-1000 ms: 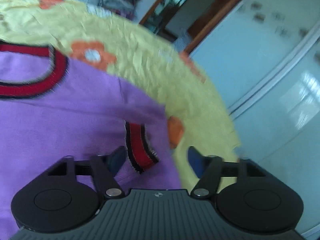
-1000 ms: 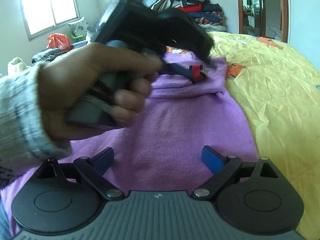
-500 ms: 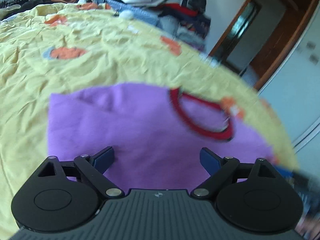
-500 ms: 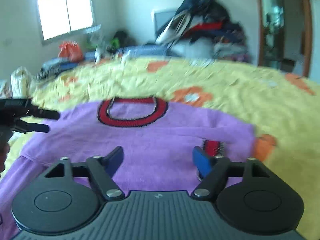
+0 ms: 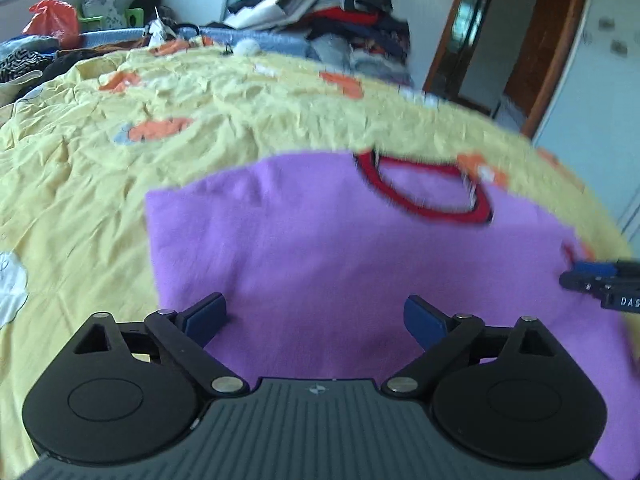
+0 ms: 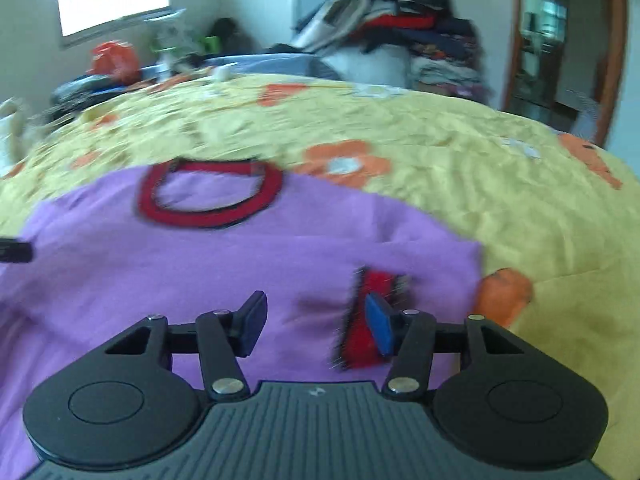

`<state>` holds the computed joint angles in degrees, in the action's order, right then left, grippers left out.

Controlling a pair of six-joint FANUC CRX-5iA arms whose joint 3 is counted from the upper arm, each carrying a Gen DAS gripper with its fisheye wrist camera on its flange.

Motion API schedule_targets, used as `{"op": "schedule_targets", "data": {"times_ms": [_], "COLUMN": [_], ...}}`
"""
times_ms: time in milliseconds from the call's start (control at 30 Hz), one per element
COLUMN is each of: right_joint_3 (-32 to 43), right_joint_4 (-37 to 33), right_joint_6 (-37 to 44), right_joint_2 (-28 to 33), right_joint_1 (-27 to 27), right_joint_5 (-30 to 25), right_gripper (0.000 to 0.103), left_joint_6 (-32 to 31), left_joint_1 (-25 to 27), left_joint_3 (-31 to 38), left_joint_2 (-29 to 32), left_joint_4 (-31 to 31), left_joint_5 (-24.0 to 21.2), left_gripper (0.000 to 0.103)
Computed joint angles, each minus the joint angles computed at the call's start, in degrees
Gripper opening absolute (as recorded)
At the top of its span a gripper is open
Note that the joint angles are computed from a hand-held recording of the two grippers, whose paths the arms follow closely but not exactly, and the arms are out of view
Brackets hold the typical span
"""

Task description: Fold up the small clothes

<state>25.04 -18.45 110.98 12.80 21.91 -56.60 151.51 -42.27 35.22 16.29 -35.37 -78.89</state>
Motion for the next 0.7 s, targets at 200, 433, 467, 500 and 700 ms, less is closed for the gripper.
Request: {"op": "schedule_targets", "data": {"times_ms": [200,433,467,500,700], "right_joint_3": [-4.3,-8.7,-9.8,-11.9,-18.5], "right_joint_4": [2.2,-1.7,-0.1,2.9,6.7], "right_joint_6": [-3.4,-2.5,-2.8,-3.8,-6.8], "right_joint_2": [-3.0,-8.1,-8.5,-9.3,-13.6], "right_joint_1": [-0.6,-0.6,0.4,1.8,3.0], "right_joint_5": [2.7,0.7,1.0,2.7,6.1], "right_gripper": [0.053,0.055,0.056,0.056,0.068], "left_joint_6": [-2.1,0.8,0.2,-0.5,4.9], "left_joint_1": [-2.7,-7.2,-7.8,-9.5,-12.9], "left_joint_3": [-0.1,-2.3,-1.5,-0.3,-1.2], "left_joint_2": [-0.2,-2.2,-1.3,-0.1,-0.6], "left_joint_4": [-2.7,-3.0,-2.8,-5.1,-7.5], "left_joint_5": [-7.2,-8.5,-9.4,-11.2,-14.1], "left_gripper": [0.097,0.098,0.101,0.103,0.103]}}
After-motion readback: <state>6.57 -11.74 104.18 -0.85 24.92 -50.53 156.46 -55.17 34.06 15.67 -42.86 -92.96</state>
